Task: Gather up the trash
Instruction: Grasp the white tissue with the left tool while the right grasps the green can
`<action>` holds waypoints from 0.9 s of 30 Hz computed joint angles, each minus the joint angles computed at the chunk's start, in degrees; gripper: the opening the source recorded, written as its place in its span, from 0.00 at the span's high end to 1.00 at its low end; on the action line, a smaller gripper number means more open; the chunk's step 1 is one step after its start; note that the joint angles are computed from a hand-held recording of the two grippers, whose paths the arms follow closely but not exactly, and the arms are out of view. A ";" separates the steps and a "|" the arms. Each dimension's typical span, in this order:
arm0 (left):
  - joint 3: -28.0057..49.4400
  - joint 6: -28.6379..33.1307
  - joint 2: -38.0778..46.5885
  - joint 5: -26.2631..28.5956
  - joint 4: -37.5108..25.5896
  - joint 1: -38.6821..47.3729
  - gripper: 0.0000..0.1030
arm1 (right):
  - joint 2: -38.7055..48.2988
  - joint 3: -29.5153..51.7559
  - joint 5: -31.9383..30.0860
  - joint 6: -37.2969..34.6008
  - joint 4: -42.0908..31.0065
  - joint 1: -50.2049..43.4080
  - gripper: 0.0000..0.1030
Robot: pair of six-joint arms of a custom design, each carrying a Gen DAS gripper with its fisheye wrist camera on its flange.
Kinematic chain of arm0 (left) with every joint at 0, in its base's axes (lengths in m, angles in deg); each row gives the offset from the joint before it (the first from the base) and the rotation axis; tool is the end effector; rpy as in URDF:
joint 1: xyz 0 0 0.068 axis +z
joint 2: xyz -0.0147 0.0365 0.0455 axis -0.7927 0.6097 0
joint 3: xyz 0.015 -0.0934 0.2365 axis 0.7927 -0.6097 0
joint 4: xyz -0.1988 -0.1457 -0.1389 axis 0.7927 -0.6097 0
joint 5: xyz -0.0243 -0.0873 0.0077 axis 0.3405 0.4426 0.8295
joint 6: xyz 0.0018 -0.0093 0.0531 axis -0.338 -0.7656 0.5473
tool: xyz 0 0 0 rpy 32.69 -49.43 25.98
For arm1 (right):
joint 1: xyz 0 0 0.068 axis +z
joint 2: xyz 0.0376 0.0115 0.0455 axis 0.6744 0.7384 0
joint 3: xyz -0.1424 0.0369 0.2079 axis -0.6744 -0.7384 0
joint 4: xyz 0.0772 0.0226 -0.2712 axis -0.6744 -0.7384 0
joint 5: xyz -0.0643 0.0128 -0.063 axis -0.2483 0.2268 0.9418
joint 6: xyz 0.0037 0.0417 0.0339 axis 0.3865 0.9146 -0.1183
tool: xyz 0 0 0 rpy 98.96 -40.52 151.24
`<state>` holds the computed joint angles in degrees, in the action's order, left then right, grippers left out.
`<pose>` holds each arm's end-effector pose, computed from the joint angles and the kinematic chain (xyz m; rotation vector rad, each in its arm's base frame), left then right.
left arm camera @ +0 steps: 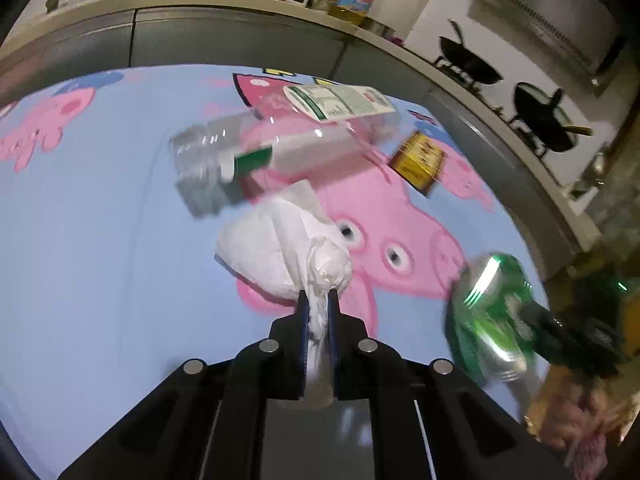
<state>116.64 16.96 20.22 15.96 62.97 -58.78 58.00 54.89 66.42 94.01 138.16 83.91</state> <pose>0.2631 -0.0459 0.0522 0.3250 2.4646 -0.6492 0.1886 0.1693 0.0141 0.3871 2.1985 1.1558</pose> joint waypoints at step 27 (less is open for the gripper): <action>-9.51 2.93 -8.20 -9.34 1.90 -8.58 0.78 | -7.79 -0.25 10.24 -6.27 -12.46 9.83 0.75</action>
